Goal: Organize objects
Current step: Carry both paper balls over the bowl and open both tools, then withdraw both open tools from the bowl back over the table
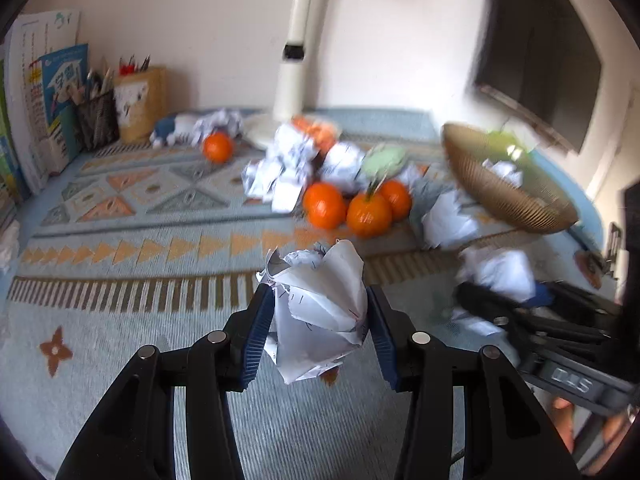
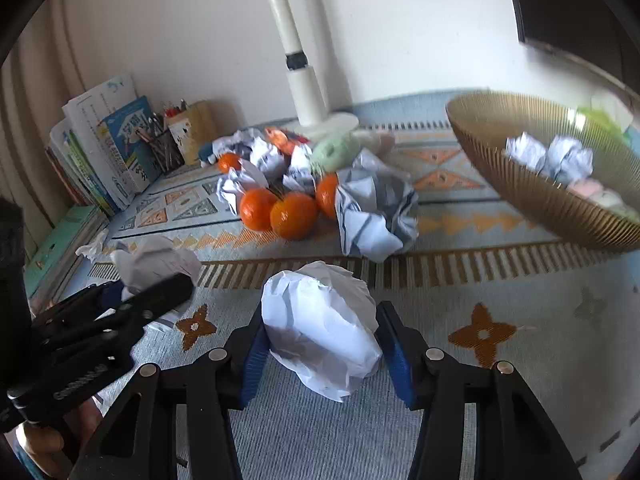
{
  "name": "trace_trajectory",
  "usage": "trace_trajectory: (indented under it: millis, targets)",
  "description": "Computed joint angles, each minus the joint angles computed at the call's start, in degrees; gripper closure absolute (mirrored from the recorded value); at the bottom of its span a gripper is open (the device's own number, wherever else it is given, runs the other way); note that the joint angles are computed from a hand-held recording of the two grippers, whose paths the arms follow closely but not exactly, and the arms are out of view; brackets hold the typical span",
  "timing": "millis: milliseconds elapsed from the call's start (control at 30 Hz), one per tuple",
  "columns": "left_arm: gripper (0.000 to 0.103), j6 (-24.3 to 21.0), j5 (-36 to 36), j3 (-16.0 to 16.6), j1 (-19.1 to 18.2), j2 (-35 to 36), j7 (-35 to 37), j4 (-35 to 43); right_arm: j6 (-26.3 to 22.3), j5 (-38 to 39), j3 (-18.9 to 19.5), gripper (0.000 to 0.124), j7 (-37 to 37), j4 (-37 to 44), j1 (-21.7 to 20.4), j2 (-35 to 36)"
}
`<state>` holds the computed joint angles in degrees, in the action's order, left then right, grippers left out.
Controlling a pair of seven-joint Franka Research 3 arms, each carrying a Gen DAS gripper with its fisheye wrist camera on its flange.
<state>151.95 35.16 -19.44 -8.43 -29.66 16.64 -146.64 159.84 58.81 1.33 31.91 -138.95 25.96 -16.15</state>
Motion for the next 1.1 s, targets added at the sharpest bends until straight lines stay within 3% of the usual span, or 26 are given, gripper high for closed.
trace_trajectory:
  millis: [33,133,233,267,300,367,433,467,533,600,667,700,733,800,900,1000,1033,1100]
  targets:
    - [0.059,-0.97,-1.45,0.64,-1.02,0.57,1.18,0.77,-0.24,-0.05,-0.18,0.073,0.28,-0.2,-0.23,-0.56]
    - [0.059,2.08,-1.41,0.83,-1.69,1.37,3.26,3.91,-2.33,0.25,-2.12,0.073,2.02,1.32,-1.97,-2.74]
    - [0.059,7.07,0.56,0.68,-1.11,6.08,7.46,12.03,0.25,-0.02,-2.9,0.073,3.74,5.25,-3.73,-2.83]
    - [0.059,7.7,1.52,2.23,-2.75,8.22,8.06,14.74,2.03,-1.14,-2.75,0.072,5.94,7.27,-4.9,-2.4]
    - [0.059,9.27,-1.4,2.1,-2.39,12.08,12.58,19.45,3.75,-2.57,-2.53,0.072,8.61,9.08,-6.06,-1.69]
    - [0.059,8.22,-8.07,4.41,-5.05,18.56,19.26,26.9,5.5,-5.02,-2.77,0.072,14.16,12.38,-7.98,0.14]
    - [0.059,12.34,-21.97,8.11,-8.86,25.24,30.55,32.38,4.71,-6.93,-3.64,0.072,19.6,15.67,-9.75,2.71]
    - [0.059,12.45,-26.29,8.35,-9.2,27.88,33.6,34.96,3.74,-7.22,-4.1,0.072,20.77,16.47,-10.18,3.45]
    - [0.059,12.98,-29.65,7.05,-8.2,31.74,36.59,38.51,1.06,-6.93,-4.96,0.072,23.28,18.32,-11.26,5.45]
    - [0.057,12.65,-28.3,6.28,-7.96,34.83,36.17,41.4,-0.03,-7.52,-4.68,0.072,25.3,19.74,-12.43,7.53]
    - [0.044,12.38,-25.27,6.26,-8.17,37.23,34.83,43.62,-0.05,-9.36,-3.88,0.072,27.03,21.11,-13.43,9.73]
    - [0.031,12.06,-25.8,5.75,-7.86,38.27,35.75,44.59,-0.53,-9.52,-3.63,0.071,27.15,22.05,-13.72,10.79]
    - [0.029,11.35,-23.35,6.63,-8.54,39.21,33.03,45.42,-1.94,-8.96,-3.62,0.068,26.52,23.16,-14.04,11.95]
    - [0.016,12.55,-24.2,6.31,-7.63,39.74,32.07,44.6,-6.24,-8.79,-3.65,0.062,27.1,25.76,-15.45,14.38]
    - [0.016,15.84,-31.56,3.92,-4.79,38.59,35.96,41.19,-7.59,-6.86,-3.09,0.056,27.18,26.37,-17.23,15.57]
    - [0.016,18.97,-35.35,4.95,-4.92,34.03,37.88,35.5,-8.26,-3.64,-2.69,0.056,23.73,25.08,-17.92,13.96]
    - [0.016,21.54,-34.77,4.27,-3.82,30.77,37.04,31.65,-8.26,-2.88,-2.53,0.056,22.4,24.04,-17.82,12.6]
    - [0.016,21.17,-22.27,5.0,-2.86,24.42,25.32,26.5,-7.54,-0.78,-2.3,0.056,18.54,22.18,-16.82,9.84]
